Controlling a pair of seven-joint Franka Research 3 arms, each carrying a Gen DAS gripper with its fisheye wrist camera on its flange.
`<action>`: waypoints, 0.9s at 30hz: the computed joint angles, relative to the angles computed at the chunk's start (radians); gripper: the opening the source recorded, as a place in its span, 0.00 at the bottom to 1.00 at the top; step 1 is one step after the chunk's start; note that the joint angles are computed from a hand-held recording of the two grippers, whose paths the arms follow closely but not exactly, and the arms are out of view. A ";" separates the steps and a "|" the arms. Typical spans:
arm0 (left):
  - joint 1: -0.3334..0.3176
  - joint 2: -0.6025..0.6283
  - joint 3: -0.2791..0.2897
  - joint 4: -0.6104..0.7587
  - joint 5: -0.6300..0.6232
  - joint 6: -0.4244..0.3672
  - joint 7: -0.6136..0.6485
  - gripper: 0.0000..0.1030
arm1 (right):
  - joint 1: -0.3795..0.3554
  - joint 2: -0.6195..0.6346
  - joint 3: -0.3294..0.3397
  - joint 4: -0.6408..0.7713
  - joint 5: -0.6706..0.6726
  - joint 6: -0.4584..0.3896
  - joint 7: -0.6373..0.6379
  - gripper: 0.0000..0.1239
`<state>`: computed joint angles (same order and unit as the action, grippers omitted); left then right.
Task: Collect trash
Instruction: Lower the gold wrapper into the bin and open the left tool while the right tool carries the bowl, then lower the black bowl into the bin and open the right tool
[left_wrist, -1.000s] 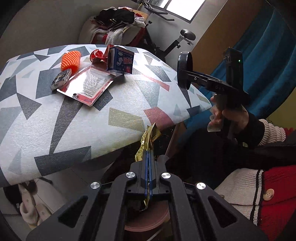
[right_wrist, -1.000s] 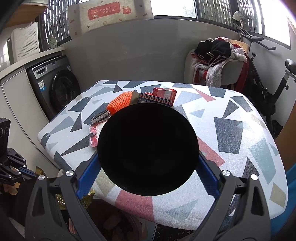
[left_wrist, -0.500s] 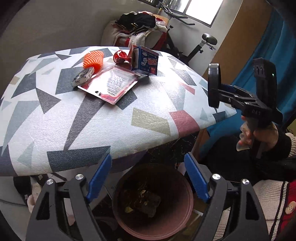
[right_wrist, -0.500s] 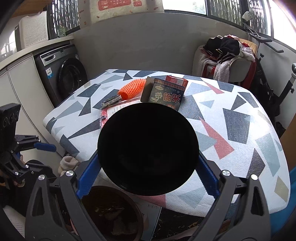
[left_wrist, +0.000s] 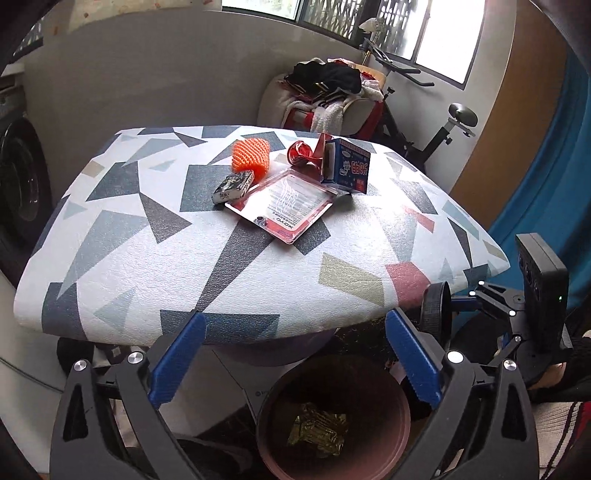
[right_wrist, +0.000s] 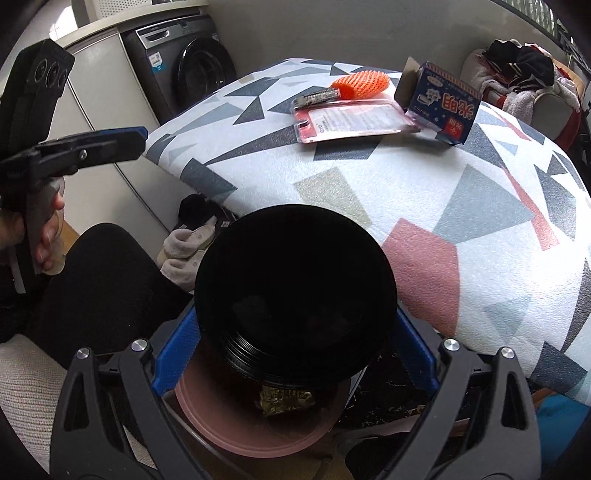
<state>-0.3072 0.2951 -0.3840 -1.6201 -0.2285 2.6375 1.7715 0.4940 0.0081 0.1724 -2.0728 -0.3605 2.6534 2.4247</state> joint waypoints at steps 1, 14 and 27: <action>-0.003 -0.001 0.005 -0.002 0.006 0.004 -0.012 0.93 | 0.002 0.008 0.002 0.003 0.029 0.000 -0.024 0.75; 0.000 -0.014 0.017 -0.036 0.042 0.031 -0.079 0.93 | 0.033 0.060 -0.007 0.036 0.157 -0.021 -0.144 0.77; -0.018 0.006 0.030 -0.027 0.106 0.044 -0.128 0.93 | 0.025 0.033 -0.037 0.027 0.005 -0.034 0.008 0.78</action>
